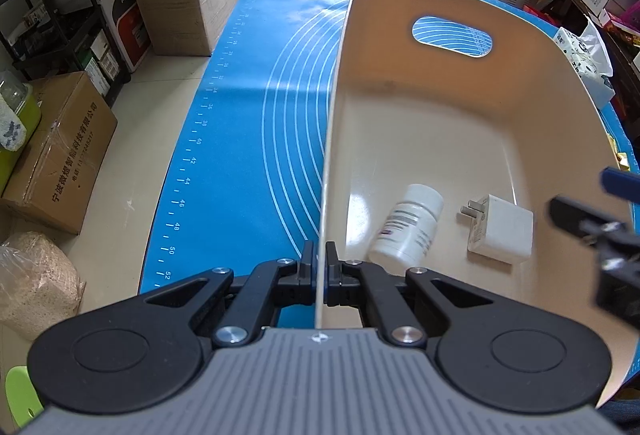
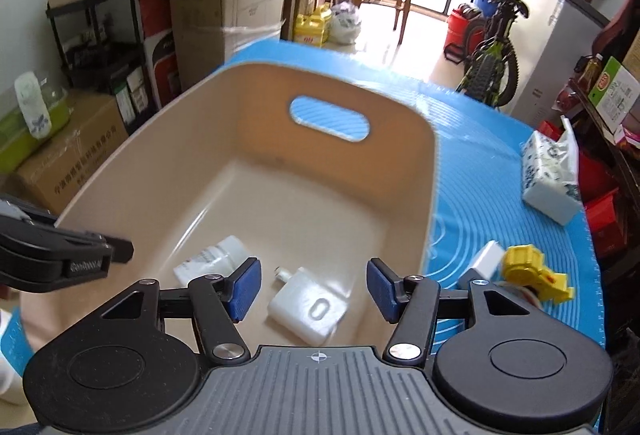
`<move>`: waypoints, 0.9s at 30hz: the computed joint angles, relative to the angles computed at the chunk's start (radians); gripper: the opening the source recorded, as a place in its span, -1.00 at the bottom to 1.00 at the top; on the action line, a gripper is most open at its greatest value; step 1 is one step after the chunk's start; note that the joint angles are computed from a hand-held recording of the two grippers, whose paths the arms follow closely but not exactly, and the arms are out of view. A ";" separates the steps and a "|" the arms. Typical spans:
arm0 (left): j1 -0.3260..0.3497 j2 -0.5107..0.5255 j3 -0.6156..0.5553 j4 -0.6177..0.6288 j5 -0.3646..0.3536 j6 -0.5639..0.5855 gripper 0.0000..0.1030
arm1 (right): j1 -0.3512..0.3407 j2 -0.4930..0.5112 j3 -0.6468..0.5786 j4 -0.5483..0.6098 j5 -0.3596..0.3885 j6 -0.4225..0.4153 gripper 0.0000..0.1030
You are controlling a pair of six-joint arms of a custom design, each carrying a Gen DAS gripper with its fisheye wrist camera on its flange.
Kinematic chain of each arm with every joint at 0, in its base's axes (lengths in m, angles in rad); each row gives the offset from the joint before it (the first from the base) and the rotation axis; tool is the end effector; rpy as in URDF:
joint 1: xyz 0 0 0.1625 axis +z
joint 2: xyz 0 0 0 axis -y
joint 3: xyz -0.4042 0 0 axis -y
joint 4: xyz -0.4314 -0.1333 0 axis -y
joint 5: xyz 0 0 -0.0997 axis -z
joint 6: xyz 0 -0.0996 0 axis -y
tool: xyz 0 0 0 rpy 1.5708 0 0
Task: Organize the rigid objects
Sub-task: 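Lift the charger plug into the basket and release it beside the bottle, then move the right gripper to the red toy figure and grasp it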
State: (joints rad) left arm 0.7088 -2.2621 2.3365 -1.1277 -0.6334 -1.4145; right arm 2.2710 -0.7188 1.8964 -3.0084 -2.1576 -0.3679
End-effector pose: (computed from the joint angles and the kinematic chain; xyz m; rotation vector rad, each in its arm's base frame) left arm -0.0356 -0.3118 0.3413 -0.3152 2.1887 -0.7643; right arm 0.4381 -0.3986 -0.0243 1.2199 -2.2621 0.4594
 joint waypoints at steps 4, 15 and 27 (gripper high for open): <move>-0.002 0.000 -0.001 0.003 -0.001 -0.002 -0.92 | -0.016 -0.041 0.032 -0.076 0.011 -0.033 0.32; -0.001 0.001 0.001 -0.008 -0.001 0.002 -0.93 | -0.108 -0.124 0.064 -0.085 -0.091 0.015 0.33; 0.000 0.004 0.003 -0.008 0.001 0.001 -0.93 | -0.197 -0.167 0.078 0.171 -0.070 0.326 0.33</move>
